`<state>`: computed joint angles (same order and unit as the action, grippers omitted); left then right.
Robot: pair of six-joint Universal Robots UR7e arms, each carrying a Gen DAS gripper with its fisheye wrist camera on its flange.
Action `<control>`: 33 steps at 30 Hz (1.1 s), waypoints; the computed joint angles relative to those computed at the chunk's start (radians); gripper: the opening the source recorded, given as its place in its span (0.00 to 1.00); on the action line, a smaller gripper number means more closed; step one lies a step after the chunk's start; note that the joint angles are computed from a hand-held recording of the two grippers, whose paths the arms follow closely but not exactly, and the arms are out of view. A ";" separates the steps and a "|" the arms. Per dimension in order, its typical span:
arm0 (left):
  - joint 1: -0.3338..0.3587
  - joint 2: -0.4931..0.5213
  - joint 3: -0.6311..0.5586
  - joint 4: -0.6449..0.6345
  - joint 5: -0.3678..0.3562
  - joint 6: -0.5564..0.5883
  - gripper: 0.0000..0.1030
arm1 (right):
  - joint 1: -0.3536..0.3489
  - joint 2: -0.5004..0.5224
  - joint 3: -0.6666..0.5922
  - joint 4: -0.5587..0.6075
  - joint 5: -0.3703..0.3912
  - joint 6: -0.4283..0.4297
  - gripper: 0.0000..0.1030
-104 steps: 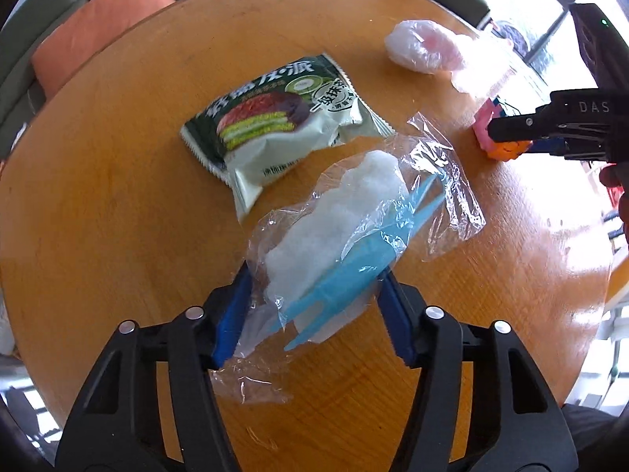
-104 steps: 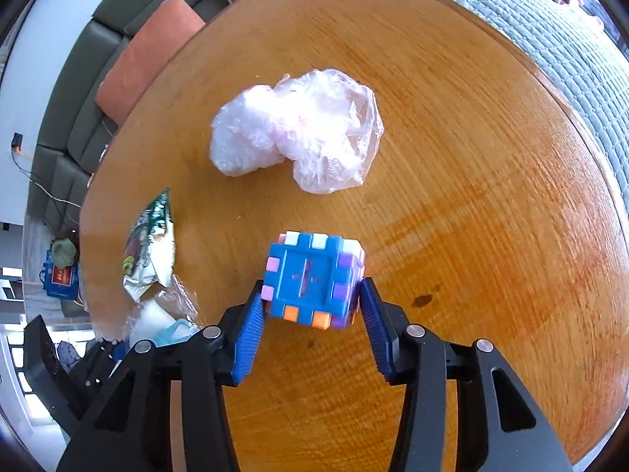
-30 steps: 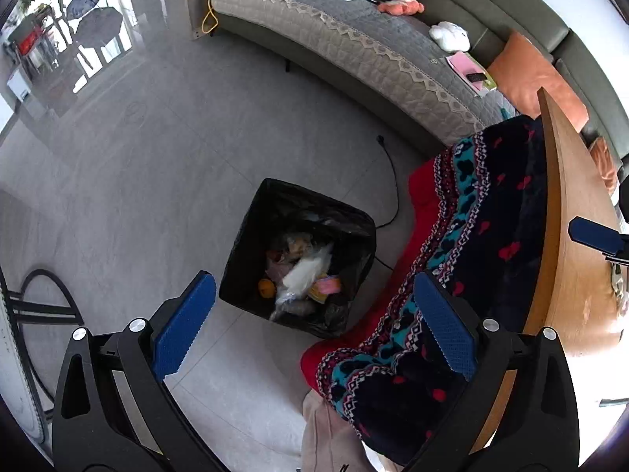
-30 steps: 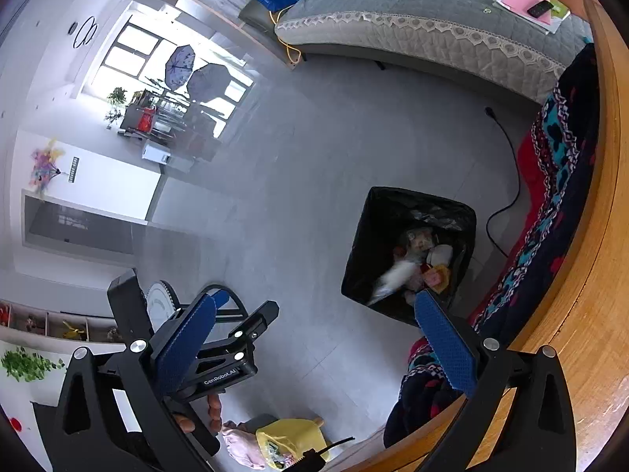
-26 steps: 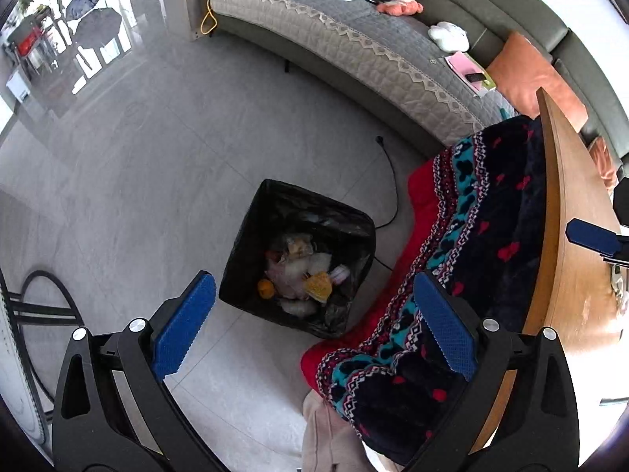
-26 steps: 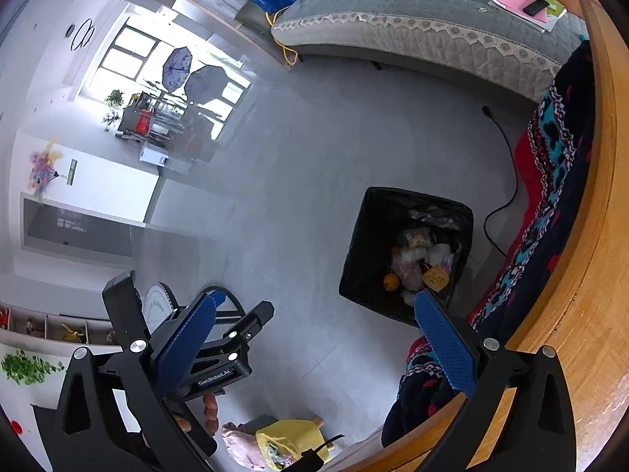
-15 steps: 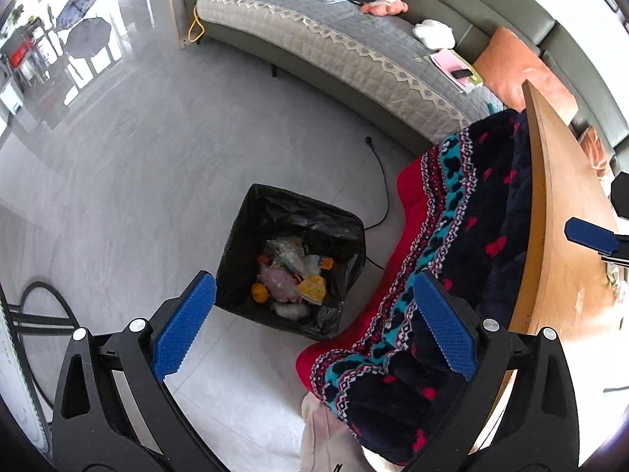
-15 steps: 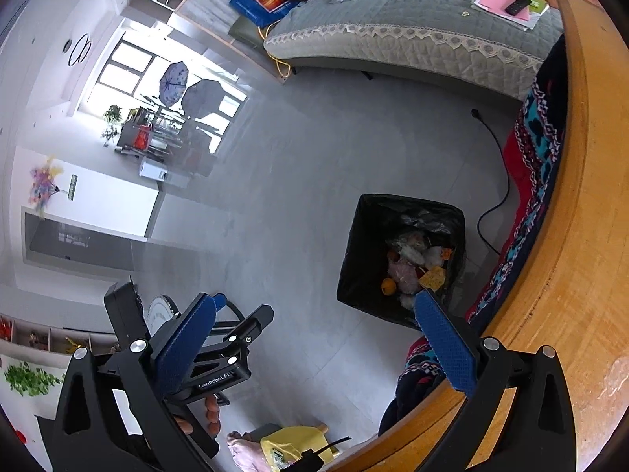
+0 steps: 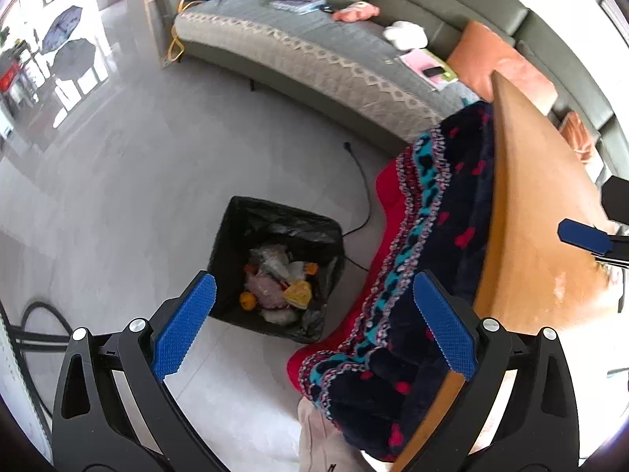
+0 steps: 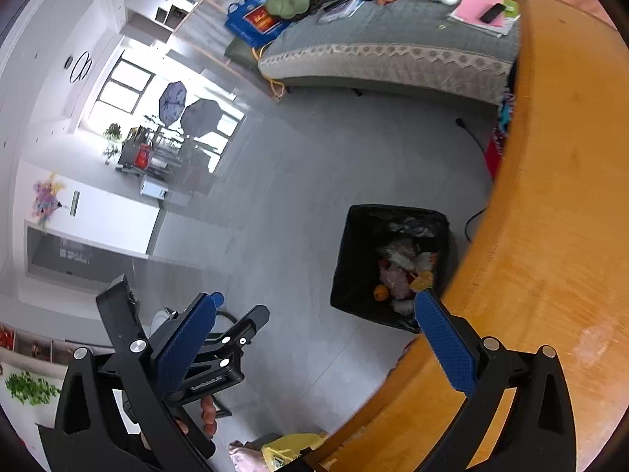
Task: Collect trash
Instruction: 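Move both tools back over the table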
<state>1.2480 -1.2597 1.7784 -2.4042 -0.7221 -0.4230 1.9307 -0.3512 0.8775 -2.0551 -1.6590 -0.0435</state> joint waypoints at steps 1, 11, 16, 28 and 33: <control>-0.010 0.008 -0.004 -0.001 -0.002 0.006 0.94 | -0.004 -0.014 0.016 -0.010 -0.002 0.002 0.98; -0.087 0.119 -0.060 -0.031 -0.038 0.071 0.94 | -0.065 -0.172 0.196 -0.130 -0.035 0.020 0.98; -0.126 0.187 -0.106 -0.023 -0.070 0.102 0.94 | -0.103 -0.244 0.266 -0.182 -0.062 0.030 0.98; -0.207 0.395 -0.280 0.008 -0.152 0.255 0.94 | -0.206 -0.417 0.391 -0.261 -0.152 0.029 0.98; -0.234 0.480 -0.369 0.049 -0.178 0.296 0.94 | -0.255 -0.466 0.378 -0.229 -0.192 0.009 0.98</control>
